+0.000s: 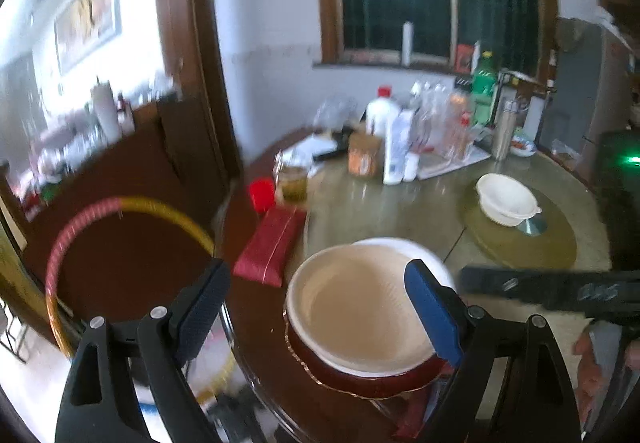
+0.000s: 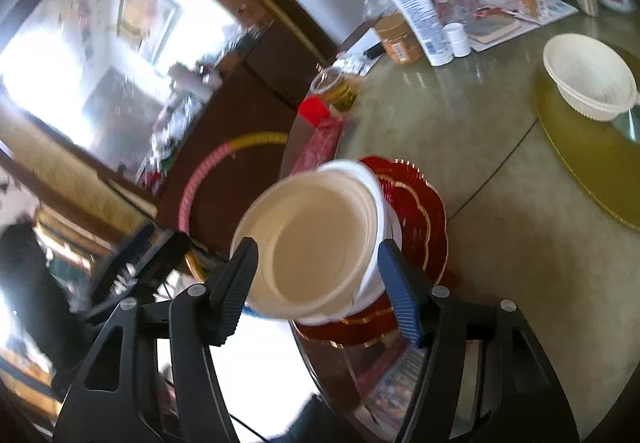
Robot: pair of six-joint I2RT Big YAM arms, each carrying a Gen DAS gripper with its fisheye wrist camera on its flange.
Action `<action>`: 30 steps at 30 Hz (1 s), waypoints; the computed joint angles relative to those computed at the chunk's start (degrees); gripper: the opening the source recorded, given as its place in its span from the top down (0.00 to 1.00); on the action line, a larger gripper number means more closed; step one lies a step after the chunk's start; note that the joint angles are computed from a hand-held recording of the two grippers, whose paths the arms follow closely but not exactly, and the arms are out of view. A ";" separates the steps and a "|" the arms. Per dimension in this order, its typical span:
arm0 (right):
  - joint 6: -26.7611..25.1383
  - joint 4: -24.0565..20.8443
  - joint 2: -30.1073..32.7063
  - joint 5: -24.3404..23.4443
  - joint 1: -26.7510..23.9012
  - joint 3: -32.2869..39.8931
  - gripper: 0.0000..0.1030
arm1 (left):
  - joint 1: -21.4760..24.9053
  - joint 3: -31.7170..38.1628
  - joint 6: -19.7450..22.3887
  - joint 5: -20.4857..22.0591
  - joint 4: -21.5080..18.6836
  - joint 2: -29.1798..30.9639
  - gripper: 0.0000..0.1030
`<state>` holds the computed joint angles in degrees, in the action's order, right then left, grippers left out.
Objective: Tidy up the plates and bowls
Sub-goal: 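Open both grippers and release the beige bowl onto the stack, then move both grippers to the white ridged bowl on the gold lazy susan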
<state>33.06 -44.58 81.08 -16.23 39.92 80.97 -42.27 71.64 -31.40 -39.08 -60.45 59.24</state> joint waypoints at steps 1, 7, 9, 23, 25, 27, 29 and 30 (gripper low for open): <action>-1.45 -1.59 -0.22 0.56 0.01 0.05 0.39 | -1.50 -0.33 -0.33 -1.79 0.81 -0.22 0.14; -5.71 -5.52 -4.49 4.59 -2.12 -3.92 0.39 | -5.21 -1.33 0.26 -2.32 6.44 0.96 0.14; -5.84 -5.79 -6.24 5.94 -3.48 -5.93 0.39 | -5.74 -0.06 0.83 0.98 8.22 3.53 0.14; 0.96 -2.08 -13.27 -0.46 -24.51 -17.17 0.39 | -3.40 16.05 -1.71 14.21 10.84 27.04 0.14; 3.40 0.77 -13.08 -2.98 -27.24 -17.90 0.39 | -2.48 19.08 -3.12 14.69 9.99 30.54 0.14; 6.53 4.62 -12.18 -5.65 -29.99 -18.57 0.39 | -1.32 22.00 -4.50 15.86 9.33 33.83 0.14; 8.68 7.15 -10.72 -7.20 -31.46 -18.39 0.39 | -0.85 25.11 -5.03 15.96 8.12 36.92 0.14; 9.63 8.20 -9.81 -7.80 -32.19 -18.04 0.39 | -0.45 26.81 -5.22 16.10 7.53 38.57 0.14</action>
<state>42.69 -36.39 71.27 -24.03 7.72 62.93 -42.72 98.45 -36.62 -22.98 -52.92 97.81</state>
